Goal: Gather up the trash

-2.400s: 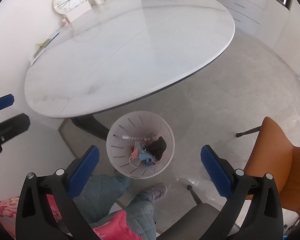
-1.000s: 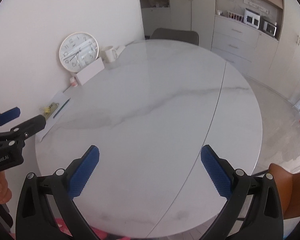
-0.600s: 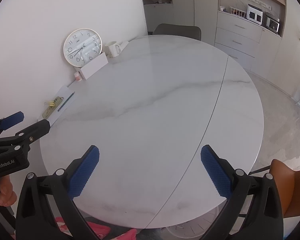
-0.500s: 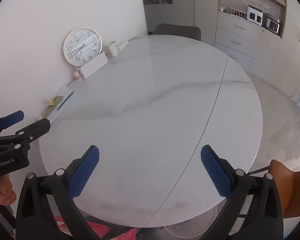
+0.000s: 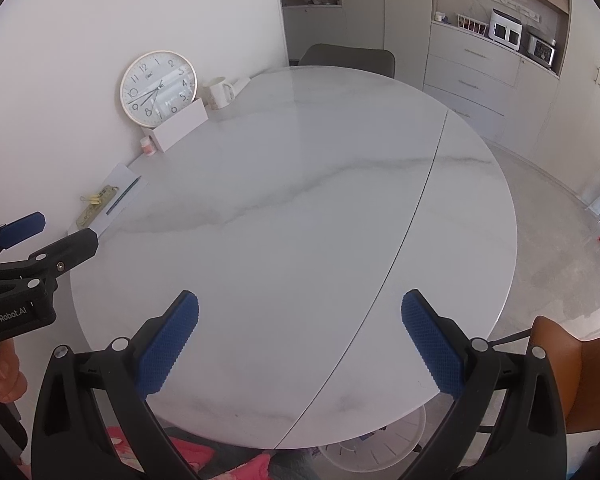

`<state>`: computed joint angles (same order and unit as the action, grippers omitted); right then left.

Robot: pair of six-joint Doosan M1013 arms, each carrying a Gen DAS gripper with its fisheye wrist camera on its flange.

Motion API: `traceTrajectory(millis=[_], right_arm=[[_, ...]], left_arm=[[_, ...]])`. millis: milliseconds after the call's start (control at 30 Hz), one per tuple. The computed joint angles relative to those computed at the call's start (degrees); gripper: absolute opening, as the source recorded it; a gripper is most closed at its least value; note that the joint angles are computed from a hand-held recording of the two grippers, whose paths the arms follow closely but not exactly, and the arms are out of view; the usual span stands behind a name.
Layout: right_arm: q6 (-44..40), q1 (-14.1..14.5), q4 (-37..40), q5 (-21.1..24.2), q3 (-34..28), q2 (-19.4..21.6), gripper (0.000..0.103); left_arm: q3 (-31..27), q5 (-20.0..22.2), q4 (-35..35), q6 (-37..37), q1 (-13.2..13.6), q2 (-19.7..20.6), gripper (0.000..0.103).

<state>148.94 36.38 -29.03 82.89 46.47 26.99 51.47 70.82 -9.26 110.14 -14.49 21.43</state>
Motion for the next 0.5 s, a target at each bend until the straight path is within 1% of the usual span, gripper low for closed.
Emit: traceTrajectory(millis=[133, 500], right_arm=[[-0.1, 0.0, 0.0, 0.4, -0.2, 0.2, 0.101], [-0.1, -0.1, 0.2, 1.0, -0.6, 0.6, 0.101]], left_arm=[[-0.1, -0.1, -1.0, 0.3, 0.3, 0.1, 0.095], [-0.8, 0.4, -1.0, 0.6, 0.4, 0.7, 0.095]])
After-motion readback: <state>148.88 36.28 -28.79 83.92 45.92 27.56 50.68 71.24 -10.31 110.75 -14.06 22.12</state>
